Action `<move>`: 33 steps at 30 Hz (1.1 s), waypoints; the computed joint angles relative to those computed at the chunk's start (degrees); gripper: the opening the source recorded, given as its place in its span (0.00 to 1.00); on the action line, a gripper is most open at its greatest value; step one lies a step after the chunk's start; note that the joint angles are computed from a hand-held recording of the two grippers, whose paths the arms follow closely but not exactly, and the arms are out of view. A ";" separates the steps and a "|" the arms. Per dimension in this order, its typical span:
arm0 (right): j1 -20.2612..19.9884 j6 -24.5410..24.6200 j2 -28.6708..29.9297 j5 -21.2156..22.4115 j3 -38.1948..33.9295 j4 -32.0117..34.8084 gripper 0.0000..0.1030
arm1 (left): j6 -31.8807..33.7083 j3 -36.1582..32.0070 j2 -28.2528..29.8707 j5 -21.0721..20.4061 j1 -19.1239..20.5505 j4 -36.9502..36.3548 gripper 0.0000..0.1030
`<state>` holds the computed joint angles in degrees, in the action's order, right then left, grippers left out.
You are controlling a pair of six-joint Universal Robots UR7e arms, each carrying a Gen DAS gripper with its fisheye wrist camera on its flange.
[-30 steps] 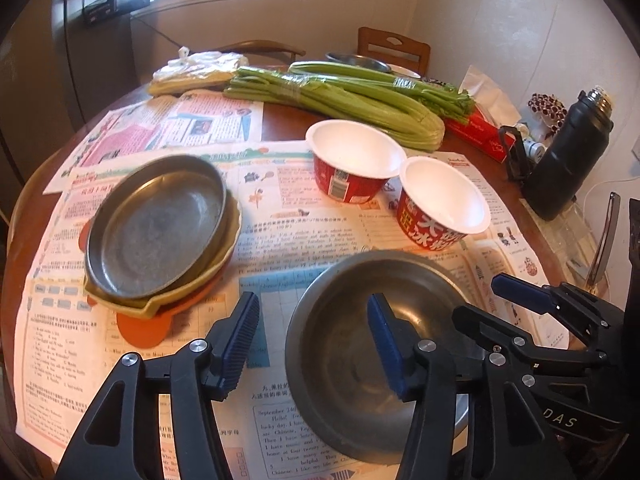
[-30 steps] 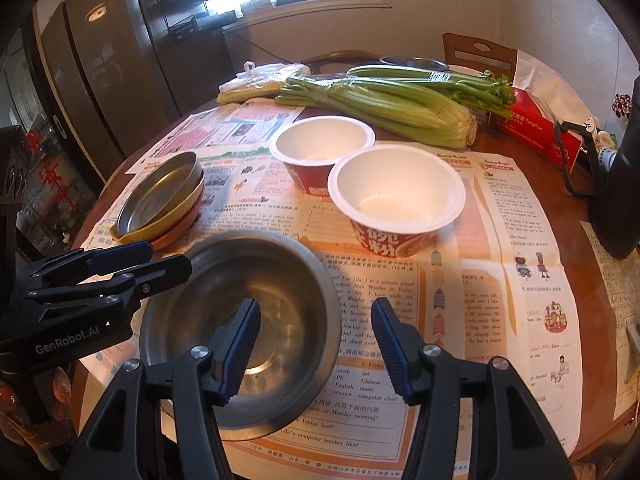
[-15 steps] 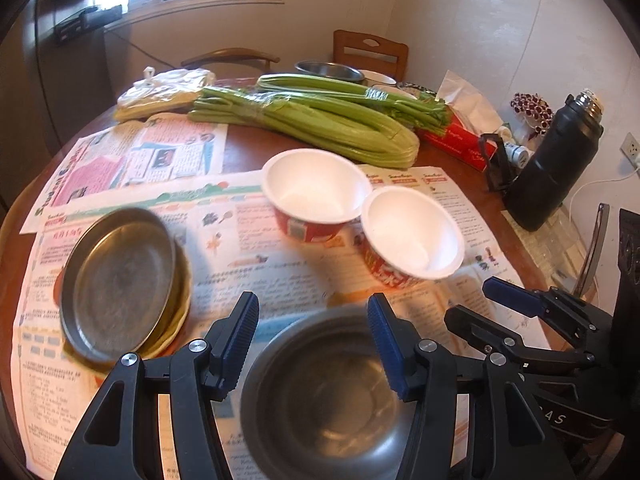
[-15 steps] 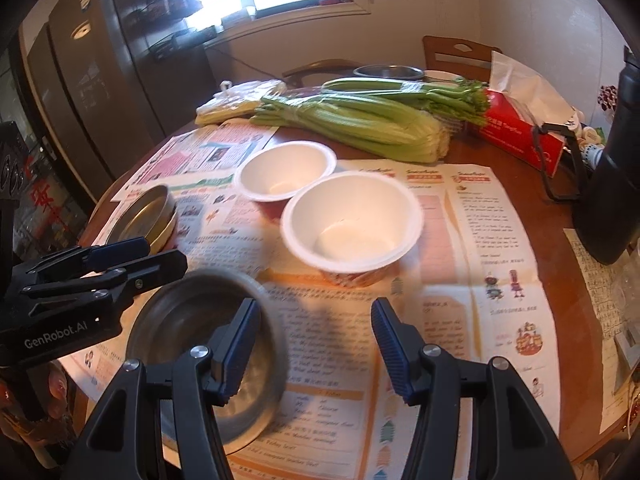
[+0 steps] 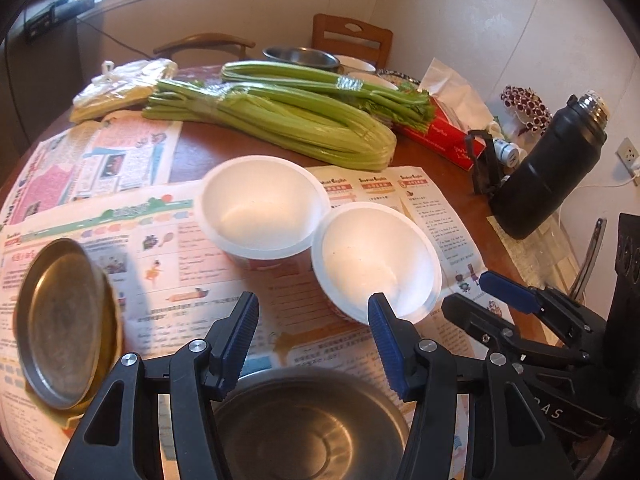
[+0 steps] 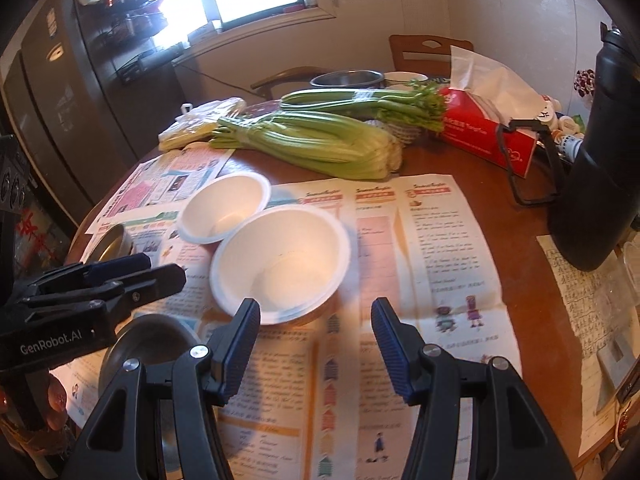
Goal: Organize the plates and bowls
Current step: 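Grasp the rim of a white paper bowl with the left gripper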
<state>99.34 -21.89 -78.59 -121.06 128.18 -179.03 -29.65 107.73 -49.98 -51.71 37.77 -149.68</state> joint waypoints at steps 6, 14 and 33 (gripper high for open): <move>-1.31 -0.11 0.79 -0.70 -1.95 0.89 0.56 | -0.48 -3.29 2.41 -2.22 1.56 1.74 0.57; -2.44 -1.34 3.42 -1.61 -4.71 1.81 0.56 | -1.77 -6.31 4.72 -3.88 3.10 3.41 0.57; -1.74 -6.86 7.49 -1.60 -6.43 3.50 0.56 | -1.29 -9.68 7.36 -8.48 5.50 4.60 0.44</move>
